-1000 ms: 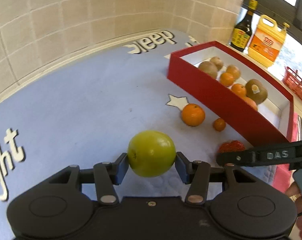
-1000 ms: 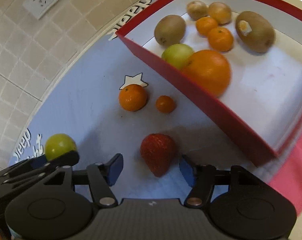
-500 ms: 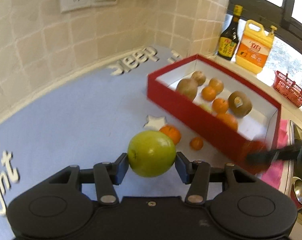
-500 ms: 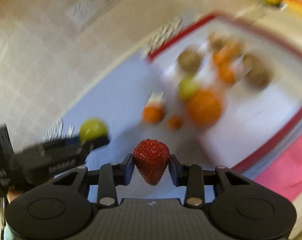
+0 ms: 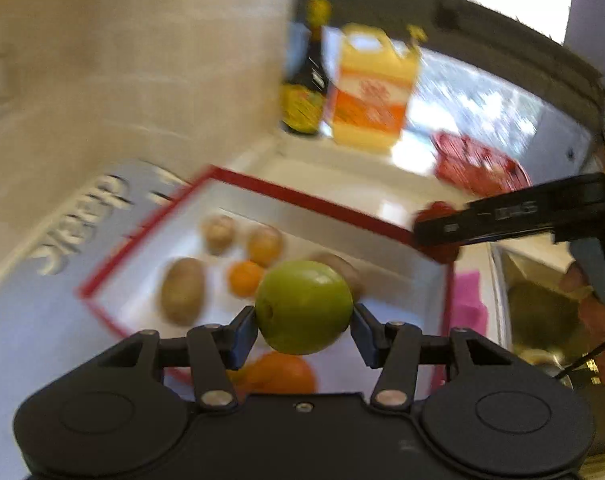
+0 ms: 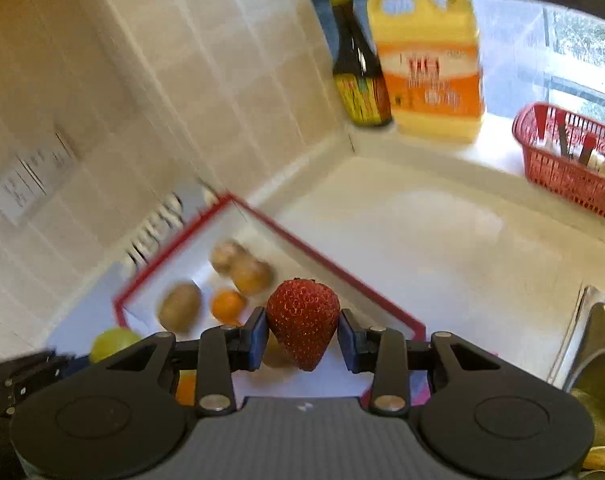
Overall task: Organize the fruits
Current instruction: 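Carry apple and strawberry into the box and open both tools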
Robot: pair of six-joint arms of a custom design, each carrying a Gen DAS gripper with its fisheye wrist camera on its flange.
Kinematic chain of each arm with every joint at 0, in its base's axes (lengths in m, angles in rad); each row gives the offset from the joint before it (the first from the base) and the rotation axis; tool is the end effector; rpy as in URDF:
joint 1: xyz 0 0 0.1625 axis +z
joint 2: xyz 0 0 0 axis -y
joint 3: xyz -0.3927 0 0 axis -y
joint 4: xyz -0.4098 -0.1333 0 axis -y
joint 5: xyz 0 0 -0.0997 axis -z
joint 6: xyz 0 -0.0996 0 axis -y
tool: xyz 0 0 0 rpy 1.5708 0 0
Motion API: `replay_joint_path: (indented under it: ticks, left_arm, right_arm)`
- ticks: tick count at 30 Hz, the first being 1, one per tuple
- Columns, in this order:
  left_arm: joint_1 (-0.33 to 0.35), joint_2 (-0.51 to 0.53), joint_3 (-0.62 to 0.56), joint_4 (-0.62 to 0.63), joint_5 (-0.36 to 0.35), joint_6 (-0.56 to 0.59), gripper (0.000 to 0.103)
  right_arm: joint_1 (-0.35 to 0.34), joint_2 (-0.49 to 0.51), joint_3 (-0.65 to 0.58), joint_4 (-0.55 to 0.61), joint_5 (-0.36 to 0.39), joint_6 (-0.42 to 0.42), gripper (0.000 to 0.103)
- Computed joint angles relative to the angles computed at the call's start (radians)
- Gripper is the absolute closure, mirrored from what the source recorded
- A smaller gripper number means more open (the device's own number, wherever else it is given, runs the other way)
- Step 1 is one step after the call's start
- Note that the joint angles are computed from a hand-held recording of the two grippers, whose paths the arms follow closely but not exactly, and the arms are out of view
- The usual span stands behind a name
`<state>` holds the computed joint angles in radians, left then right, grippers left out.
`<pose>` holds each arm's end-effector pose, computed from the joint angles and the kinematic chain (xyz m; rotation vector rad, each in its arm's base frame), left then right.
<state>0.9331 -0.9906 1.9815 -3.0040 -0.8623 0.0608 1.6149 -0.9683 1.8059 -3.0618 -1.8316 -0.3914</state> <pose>-0.1756 -0.5697 0.1225 0.6525 2.3923 -0.7926 0.1355 -0.6291 0.1658 0.4591 -2.6217 0.8272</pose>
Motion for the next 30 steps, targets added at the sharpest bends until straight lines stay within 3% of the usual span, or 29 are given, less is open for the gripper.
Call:
replay_joint_path:
  ticks: [6,11,17,24,26,30]
  left_arm:
    - [0.055,0.123,-0.152,0.196,-0.079,0.005,0.042]
    - [0.075,0.176,-0.222,0.315,-0.082,0.024,0.042]
    - [0.093,0.192,-0.236,0.295,-0.115,0.032,0.042]
    - [0.102,0.189,-0.227,0.260,-0.136,0.032,0.041]
    - [0.109,0.182,-0.217,0.238,-0.151,0.018,0.030]
    - [0.111,0.126,-0.158,0.178,-0.197,0.010,0.028]
  right_arm:
    - [0.017,0.082,-0.081,0.062,-0.103,-0.050,0.064]
    - [0.051,0.176,-0.154,0.023,-0.263,-0.139,0.064]
    - [0.061,0.252,-0.229,0.068,-0.356,-0.192,0.064]
    - [0.057,0.269,-0.249,0.116,-0.376,-0.189,0.063]
    - [0.057,0.268,-0.252,0.132,-0.375,-0.184,0.063]
    - [0.061,0.244,-0.245,0.151,-0.373,-0.155,0.060]
